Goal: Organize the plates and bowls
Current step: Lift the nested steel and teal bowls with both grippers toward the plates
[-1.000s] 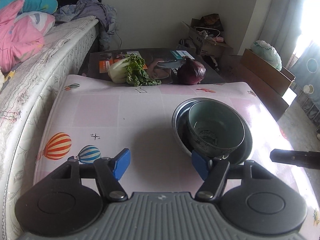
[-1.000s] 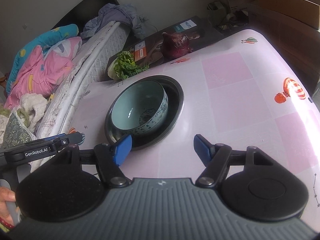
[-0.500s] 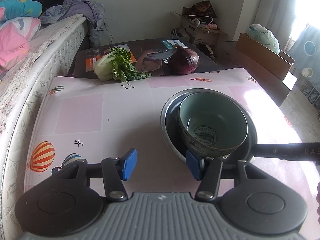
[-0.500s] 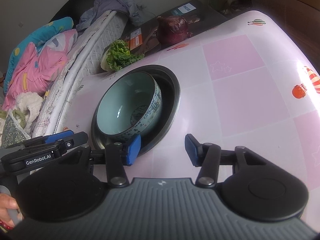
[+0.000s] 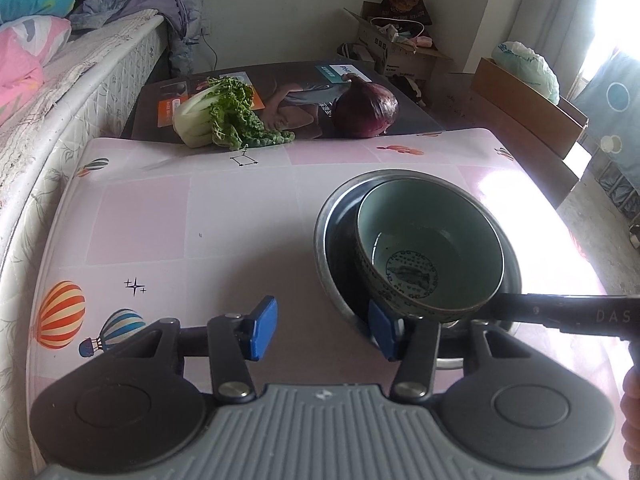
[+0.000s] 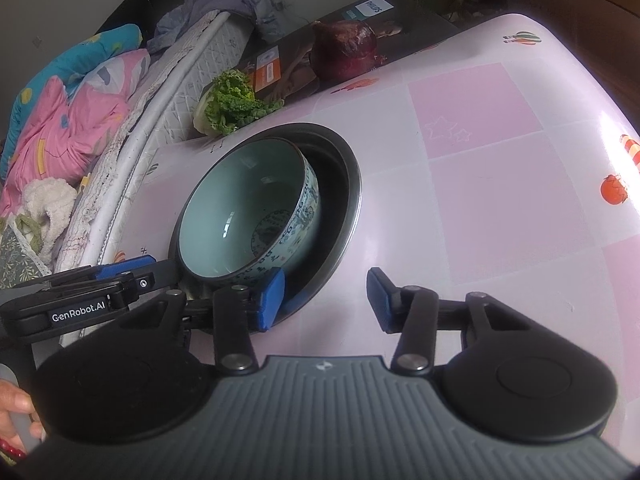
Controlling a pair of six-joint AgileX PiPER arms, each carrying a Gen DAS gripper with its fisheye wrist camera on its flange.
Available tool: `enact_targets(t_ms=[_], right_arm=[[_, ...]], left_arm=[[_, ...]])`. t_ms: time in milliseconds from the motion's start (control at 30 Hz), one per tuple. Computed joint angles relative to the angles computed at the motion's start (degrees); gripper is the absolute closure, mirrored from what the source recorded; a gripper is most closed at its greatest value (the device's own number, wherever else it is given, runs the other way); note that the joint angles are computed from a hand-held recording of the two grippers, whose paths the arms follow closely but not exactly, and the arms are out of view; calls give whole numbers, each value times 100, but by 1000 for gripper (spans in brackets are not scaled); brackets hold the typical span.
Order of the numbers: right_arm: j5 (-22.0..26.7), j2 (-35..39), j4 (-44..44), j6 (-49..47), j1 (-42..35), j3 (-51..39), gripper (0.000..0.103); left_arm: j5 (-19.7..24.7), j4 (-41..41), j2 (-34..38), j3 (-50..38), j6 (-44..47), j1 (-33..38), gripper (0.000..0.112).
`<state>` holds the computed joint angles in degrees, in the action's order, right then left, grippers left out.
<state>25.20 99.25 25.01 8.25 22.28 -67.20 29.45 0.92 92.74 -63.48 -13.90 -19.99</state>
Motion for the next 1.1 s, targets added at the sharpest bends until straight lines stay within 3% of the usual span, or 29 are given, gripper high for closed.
enact_targets(t_ms=[200,433,667,867,1100], right_arm=[[65,112,-132,107,-34,-134,62],[163,292,129,-69,-153,-310,70],[256,449,566,-318,-276,-410,74],[346,542,1130,-680,-391,-479,89],[421,529,1102,-705,-379,-498,88]], left_arm=[[177,-1046,328,-312,915,303,76],[397,-1500,692,-705,1313,425,94],[450,-1670,782,-779,1373,482,97],[642,-1844,667,-709,1537,511,95],[884,-2060,752,-841,1777,635,94]])
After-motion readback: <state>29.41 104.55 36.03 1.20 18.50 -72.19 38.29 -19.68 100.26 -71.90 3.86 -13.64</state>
